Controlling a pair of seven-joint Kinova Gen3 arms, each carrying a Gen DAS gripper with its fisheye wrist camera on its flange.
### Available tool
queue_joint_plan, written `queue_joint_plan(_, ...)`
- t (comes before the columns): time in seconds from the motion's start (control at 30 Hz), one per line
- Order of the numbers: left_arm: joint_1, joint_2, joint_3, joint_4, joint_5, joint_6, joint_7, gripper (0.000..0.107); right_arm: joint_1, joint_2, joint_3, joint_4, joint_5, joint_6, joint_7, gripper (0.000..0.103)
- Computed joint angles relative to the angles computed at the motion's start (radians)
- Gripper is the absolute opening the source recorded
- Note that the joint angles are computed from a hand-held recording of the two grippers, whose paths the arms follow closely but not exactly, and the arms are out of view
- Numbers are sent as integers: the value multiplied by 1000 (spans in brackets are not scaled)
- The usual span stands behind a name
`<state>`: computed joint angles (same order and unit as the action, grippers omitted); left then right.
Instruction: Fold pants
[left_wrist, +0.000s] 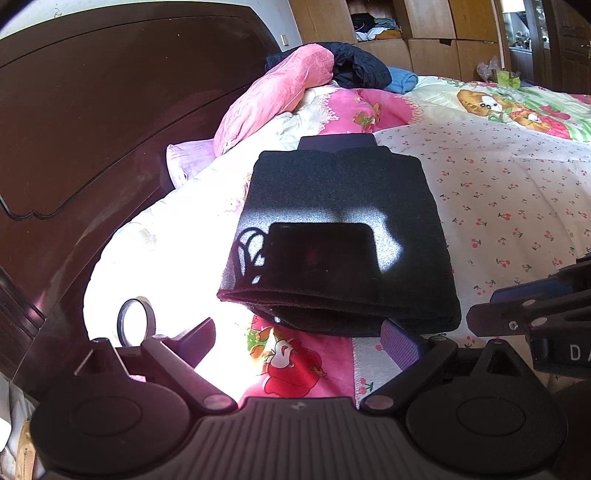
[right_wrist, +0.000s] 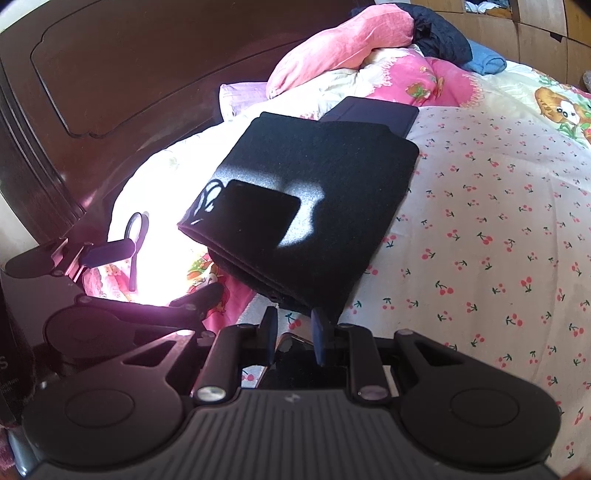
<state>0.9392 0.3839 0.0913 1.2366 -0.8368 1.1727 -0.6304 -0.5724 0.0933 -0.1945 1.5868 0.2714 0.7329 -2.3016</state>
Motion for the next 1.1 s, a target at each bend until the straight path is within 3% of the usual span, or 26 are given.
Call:
queue_joint_plan(0.8, -10, -11, 5, 31, -13, -21, 5, 103, -23, 36, 9, -13, -2, 28, -12, 25)
queue_joint_plan(1.1, 14, 5, 1, 14, -37, 15, -8, 103, -31, 32, 9, -4, 15, 30, -34, 25)
